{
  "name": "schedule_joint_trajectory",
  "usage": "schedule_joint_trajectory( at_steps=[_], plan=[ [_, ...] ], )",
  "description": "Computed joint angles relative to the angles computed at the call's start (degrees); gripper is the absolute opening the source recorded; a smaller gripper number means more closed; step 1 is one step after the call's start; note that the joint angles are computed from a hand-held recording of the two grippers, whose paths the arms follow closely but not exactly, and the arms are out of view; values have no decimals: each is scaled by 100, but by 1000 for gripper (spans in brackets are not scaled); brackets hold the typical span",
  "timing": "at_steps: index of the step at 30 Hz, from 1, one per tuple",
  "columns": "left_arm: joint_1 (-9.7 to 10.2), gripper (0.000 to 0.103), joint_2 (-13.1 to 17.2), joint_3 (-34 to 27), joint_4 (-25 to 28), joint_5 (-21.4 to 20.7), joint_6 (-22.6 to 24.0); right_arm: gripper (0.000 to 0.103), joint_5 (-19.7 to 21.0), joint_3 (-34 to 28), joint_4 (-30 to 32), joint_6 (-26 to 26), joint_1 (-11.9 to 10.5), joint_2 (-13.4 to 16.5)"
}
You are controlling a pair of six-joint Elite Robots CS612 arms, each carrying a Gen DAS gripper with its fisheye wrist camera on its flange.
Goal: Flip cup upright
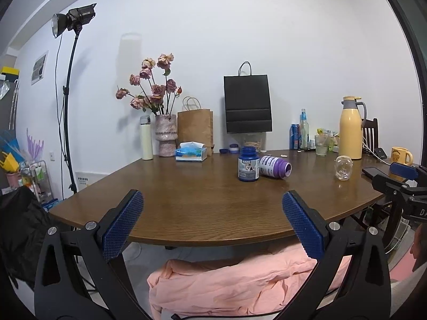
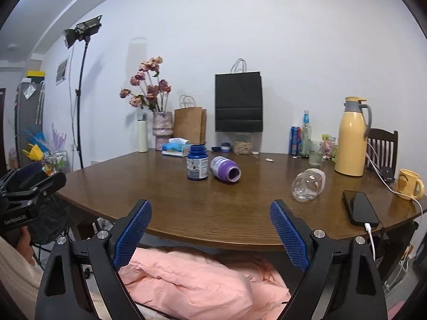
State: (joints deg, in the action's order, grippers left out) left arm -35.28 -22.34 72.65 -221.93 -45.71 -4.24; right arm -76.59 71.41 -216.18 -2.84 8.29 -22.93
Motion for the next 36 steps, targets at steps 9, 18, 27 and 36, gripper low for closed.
schedule_joint_trajectory(
  at_steps=[9, 18, 27, 36],
  plan=[
    [0, 103, 5, -12, -16, 11, 23, 94, 36, -4, -2, 61, -18, 7],
    [3, 103, -6, -9, 3, -46, 16, 94, 9, 29, 50, 76, -17, -18],
    [1, 103, -10, 0, -6, -40, 17, 94, -2, 1, 121, 58, -22, -14],
    [-11, 103, -1, -8, -28, 53, 26, 94, -19, -6, 121, 58, -18, -9]
  ],
)
